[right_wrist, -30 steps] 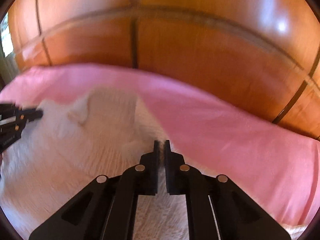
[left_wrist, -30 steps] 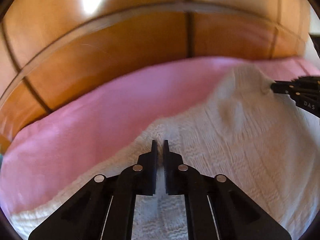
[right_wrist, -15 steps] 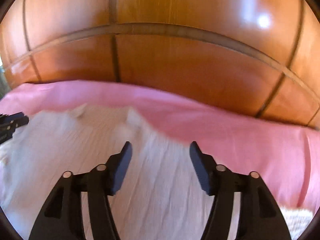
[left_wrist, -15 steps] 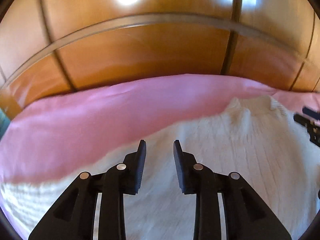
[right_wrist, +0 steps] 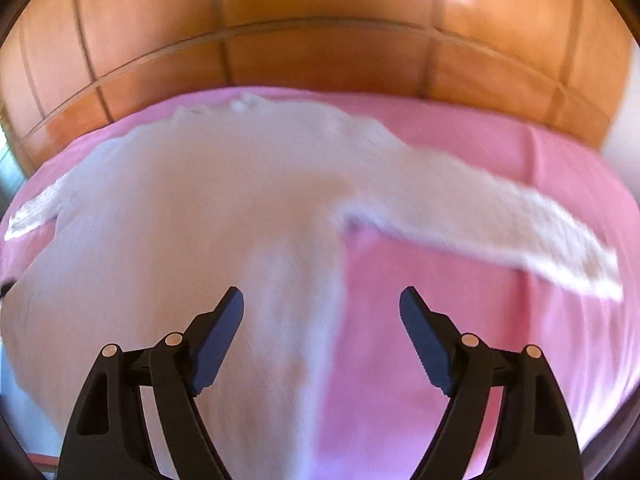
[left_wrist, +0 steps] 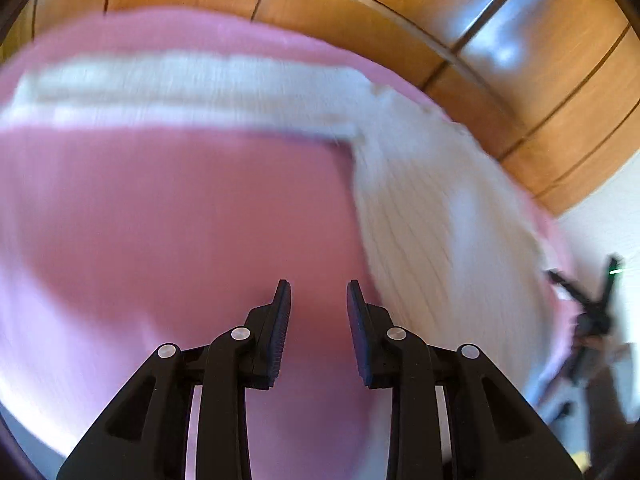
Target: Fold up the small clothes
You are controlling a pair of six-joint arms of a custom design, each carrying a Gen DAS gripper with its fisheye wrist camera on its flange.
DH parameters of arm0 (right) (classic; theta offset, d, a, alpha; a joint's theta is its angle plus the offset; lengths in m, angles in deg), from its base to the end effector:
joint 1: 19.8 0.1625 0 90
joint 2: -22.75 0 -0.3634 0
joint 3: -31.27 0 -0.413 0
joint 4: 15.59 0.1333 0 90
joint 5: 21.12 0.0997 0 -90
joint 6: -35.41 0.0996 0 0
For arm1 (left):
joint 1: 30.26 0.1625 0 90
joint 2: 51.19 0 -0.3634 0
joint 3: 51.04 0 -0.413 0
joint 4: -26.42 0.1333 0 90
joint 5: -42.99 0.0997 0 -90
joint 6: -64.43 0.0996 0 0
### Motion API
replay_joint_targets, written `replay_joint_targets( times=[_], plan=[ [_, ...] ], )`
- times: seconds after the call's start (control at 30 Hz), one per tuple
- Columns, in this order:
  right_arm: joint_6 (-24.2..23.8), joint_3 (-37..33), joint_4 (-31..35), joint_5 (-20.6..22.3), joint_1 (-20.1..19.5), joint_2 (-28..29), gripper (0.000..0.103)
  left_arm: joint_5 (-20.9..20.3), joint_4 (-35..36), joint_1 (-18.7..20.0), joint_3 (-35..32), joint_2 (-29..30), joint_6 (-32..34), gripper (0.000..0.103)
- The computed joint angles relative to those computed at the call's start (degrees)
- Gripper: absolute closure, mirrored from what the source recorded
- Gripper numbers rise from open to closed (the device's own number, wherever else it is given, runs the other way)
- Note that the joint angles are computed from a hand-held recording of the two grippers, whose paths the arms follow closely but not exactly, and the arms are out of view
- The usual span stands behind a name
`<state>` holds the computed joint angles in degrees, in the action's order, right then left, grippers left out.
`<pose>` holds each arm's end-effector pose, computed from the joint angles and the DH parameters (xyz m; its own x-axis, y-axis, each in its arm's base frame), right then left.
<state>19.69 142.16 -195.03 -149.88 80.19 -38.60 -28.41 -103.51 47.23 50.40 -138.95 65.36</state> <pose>0.1685 -0.5476 0.1715 -0.7702 0.0458 0.6361 -0.3550 0.7978 -0.4873 0.0427 -0.5694 0.3874 -0.9525 0.0818 -0.2932 0.2098 0.8744 -0.4376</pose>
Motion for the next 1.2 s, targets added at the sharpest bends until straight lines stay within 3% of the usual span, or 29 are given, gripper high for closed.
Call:
replay_joint_targets(
  times=[0.07, 0.17, 0.3, 0.4, 0.5, 0.57, 0.63, 0.7, 0.73, 0.77, 0.8, 0.9, 0.93, 0.97, 1.0, 1.03, 1.1, 1.2],
  plan=[
    [4.89, 5.20, 2.80, 3.26, -1.32, -5.52, 0.023, -3.38, -0.86, 0.16, 4.89, -4.58, -1.29, 0.075],
    [9.79, 10.75, 7.84, 9.14, -3.78, -11.70, 0.026, -7.65, -1.95, -0.22, 10.73, -9.55, -3.05, 0.050],
    [11.13, 17.17, 9.11, 15.28, -5.96, -16.71, 0.037, -5.80, -1.45, -2.12, 12.85, -10.02, -2.56, 0.049],
    [11.65, 19.28, 9.53, 17.73, -5.66, -18.57, 0.043, -3.39, -2.22, -3.47, 12.95, -8.72, -1.13, 0.049],
    [10.98, 21.27, 10.50, 22.94, -5.82, -20.13, 0.047, -2.27, -2.78, -4.25, 13.48, -8.71, -1.20, 0.049],
    [9.54, 21.26, 11.15, 22.49, -5.24, -18.51, 0.053, -1.90, -2.79, -4.58, 13.58, -8.56, -1.66, 0.053],
    [7.80, 20.61, 9.05, 18.99, -3.53, -15.64, 0.060, -1.68, -1.33, -4.84, 13.41, -9.00, -1.92, 0.054],
    [7.61, 20.11, 10.13, 18.99, -2.96, -15.57, 0.092, -1.18, -0.15, -5.64, 14.09, -10.71, -2.33, 0.051],
    [7.86, 19.91, 10.83, 19.42, -2.60, -15.81, 0.092, -1.54, 0.19, -6.12, 14.57, -11.68, -2.40, 0.047],
    [7.33, 19.82, 10.72, 19.03, -2.21, -15.73, 0.092, -2.16, 0.02, -6.50, 15.08, -12.53, -2.00, 0.033],
    [6.61, 19.68, 10.79, 18.70, -1.82, -15.56, 0.092, -2.29, -0.60, -6.72, 15.50, -12.86, -1.44, 0.026],
    [5.73, 18.84, 10.69, 18.60, -2.39, -14.18, 0.092, -0.36, -1.22, -7.40, 16.24, -12.37, 0.51, 0.026],
    [5.58, 18.16, 10.58, 18.49, -2.33, -13.35, 0.092, -0.35, -1.63, -6.98, 16.04, -11.40, 0.78, 0.029],
    [5.41, 18.05, 10.58, 18.62, -2.38, -13.45, 0.092, -0.35, -1.62, -6.49, 15.61, -10.31, 1.08, 0.044],
    [5.47, 18.04, 10.55, 18.98, -2.17, -13.79, 0.093, 0.32, -0.08, -6.20, 14.60, -8.97, 1.05, 0.074],
    [4.97, 17.88, 10.39, 19.51, -2.32, -14.27, 0.093, 0.93, 1.24, -6.17, 13.85, -8.21, 0.95, 0.089],
    [4.58, 18.63, 9.96, 20.29, -1.71, -16.52, 0.094, -1.46, 2.01, -6.12, 13.06, -8.60, 0.79, 0.094],
    [4.65, 19.89, 8.70, 22.86, -0.11, -21.90, 0.096, -13.14, 4.10, -5.57, 10.93, -10.72, -0.12, 0.095]
  ],
)
